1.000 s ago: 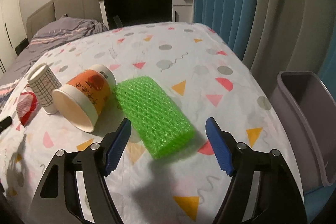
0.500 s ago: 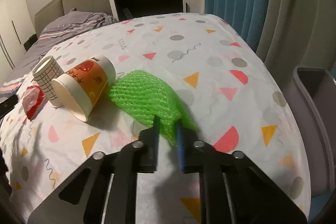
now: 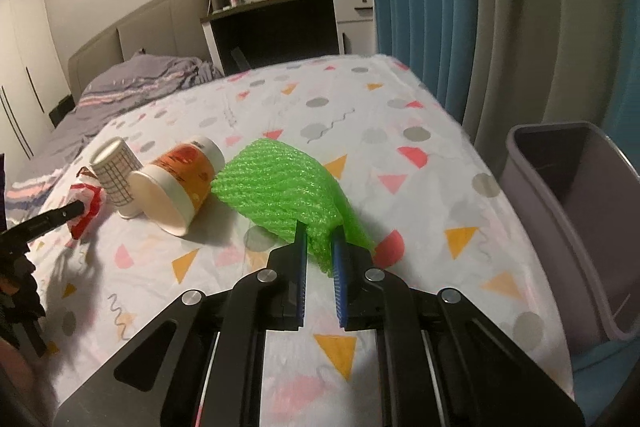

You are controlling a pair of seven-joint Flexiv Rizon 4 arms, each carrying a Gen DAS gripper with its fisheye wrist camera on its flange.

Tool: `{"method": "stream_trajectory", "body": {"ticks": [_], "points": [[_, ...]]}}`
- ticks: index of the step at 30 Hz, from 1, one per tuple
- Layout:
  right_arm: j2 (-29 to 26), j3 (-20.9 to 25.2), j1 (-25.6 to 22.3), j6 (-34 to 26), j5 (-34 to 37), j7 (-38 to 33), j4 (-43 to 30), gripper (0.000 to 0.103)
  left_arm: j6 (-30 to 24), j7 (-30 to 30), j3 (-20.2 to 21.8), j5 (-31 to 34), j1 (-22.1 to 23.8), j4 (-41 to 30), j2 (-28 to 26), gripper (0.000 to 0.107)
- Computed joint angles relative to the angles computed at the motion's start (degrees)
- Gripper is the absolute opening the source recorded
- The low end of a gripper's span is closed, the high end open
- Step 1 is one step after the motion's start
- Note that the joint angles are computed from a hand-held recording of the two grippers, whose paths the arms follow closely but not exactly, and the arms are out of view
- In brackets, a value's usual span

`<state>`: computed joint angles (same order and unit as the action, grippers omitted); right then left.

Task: Collect trash
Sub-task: 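Grasp the red-white snack wrapper with the left tool while the right tool grasps the green foam sleeve, then carry the snack wrapper and green foam sleeve toward the grey bin with both tools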

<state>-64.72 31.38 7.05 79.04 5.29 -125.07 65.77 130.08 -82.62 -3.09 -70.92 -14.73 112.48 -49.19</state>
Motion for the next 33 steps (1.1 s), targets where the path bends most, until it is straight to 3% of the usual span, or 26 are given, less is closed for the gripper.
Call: {"method": "stream_trajectory", "body": {"ticks": [5,7,13,19,33], "points": [[1.6,3.0,-2.8,3.6,0.8,-2.4,4.0,0.013,6.6,-3.6,-0.6,-0.4,-2.7,2.8,1.5,0.032],[2.0,4.4,-4.2,4.4,0.6,-2.9,5.5,0.013,10.2,-2.1,-1.4,-3.3,-4.7,2.6,1.8,0.032],[3.0,8.1,-7.9,6.5,-0.5,-3.4,9.3,0.013,16.7,-0.9,-4.9,-3.8,-6.6,2.2,2.4,0.032],[3.5,12.2,-12.6,8.9,-2.7,-4.0,13.6,0.013,18.3,2.8,-7.1,-2.8,-7.6,-1.4,1.3,0.032],[1.7,17.2,-20.4,14.1,-11.8,1.0,16.8,0.013,16.4,19.3,-11.1,-2.5,-8.9,-18.5,-5.0,0.032]]}}
